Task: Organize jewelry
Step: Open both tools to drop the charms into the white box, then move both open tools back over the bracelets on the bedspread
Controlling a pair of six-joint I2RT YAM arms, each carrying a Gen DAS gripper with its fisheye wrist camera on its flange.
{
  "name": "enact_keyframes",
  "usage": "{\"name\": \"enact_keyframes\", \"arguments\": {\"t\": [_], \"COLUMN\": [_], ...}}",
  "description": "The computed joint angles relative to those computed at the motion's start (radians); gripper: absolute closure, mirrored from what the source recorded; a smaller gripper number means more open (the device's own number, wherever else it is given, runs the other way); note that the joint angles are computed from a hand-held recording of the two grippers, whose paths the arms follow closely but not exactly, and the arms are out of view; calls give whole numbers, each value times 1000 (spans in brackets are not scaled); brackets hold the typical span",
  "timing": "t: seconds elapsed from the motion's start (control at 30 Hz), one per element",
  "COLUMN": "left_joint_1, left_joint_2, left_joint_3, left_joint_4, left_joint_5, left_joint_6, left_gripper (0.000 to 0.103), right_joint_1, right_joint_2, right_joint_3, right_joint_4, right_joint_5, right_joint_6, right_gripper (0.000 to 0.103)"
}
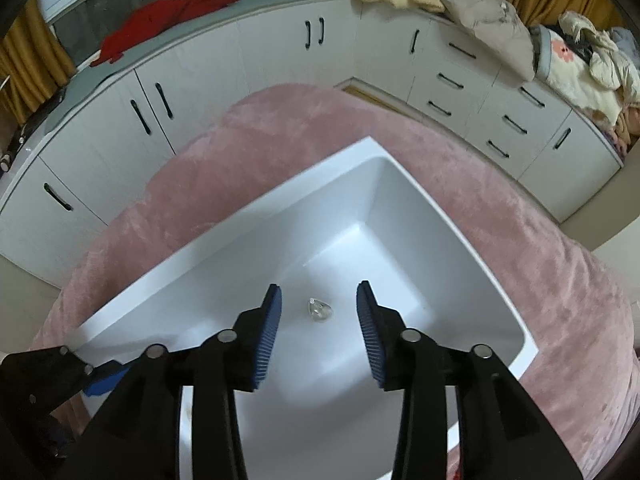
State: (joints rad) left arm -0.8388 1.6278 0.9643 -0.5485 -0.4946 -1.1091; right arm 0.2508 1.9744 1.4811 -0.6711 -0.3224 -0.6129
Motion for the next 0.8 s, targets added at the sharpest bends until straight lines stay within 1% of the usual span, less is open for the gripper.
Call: {"name": "enact_keyframes", "arguments": {"t": [0.03,0.07,0.13,0.17,0.2,0.27,0.3,0.37,0.43,0.47,0.5,0.53,0.6,0.63,0.73,0.77,0.8], "left_joint_1": [-5,-8,-17,-22,-30,-41,-51,-69,-93,-108,-125,-136,-157,-168,-205,-218,-231], "left_joint_2": [2,3,-1,-6,-14,-23,-27,-25,-33,-27,-19,-16,7,19,62,77,91], "left_joint_3": [9,16,27,30,34,41,55,76,90,108,126,139,185,205,280,304,324], "left_joint_4": [-10,-17,-30,-34,-40,-49,-62,-84,-86,-94,-105,-111,-121,-126,-143,-146,-150], "left_joint_5": [-6,-10,-23,-30,-40,-54,-65,-87,-110,-125,-141,-149,-156,-163,-198,-209,-220], "left_joint_6": [-1,-2,-3,-5,-10,-17,-18,-27,-21,-19,-19,-14,0,3,16,19,21], "left_gripper": [72,68,63,60,56,52,50,44,40,34,31,30,29,29,22,20,18], "right_joint_1": [-2,-5,-14,-24,-35,-61,-74,-117,-165,-199,-230,-257,-325,-356,-454,-492,-525], "right_joint_2": [-8,-19,-35,-43,-51,-66,-77,-114,-144,-157,-163,-166,-173,-175,-171,-168,-169], "right_joint_3": [-3,-8,-14,-12,-10,0,1,-11,-16,-13,-5,6,27,36,78,90,92], "right_joint_4": [1,3,3,-2,-9,-33,-44,-56,-77,-95,-116,-135,-173,-190,-272,-301,-320], "right_joint_5": [-3,-5,-10,-21,-34,-63,-78,-121,-169,-202,-229,-251,-302,-325,-388,-408,-427], "right_joint_6": [-5,-11,-22,-27,-29,-40,-46,-74,-108,-128,-148,-165,-211,-234,-329,-372,-412], "right_gripper": [62,61,57,54,53,51,45,39,39,37,36,34,26,25,24,21,14]}}
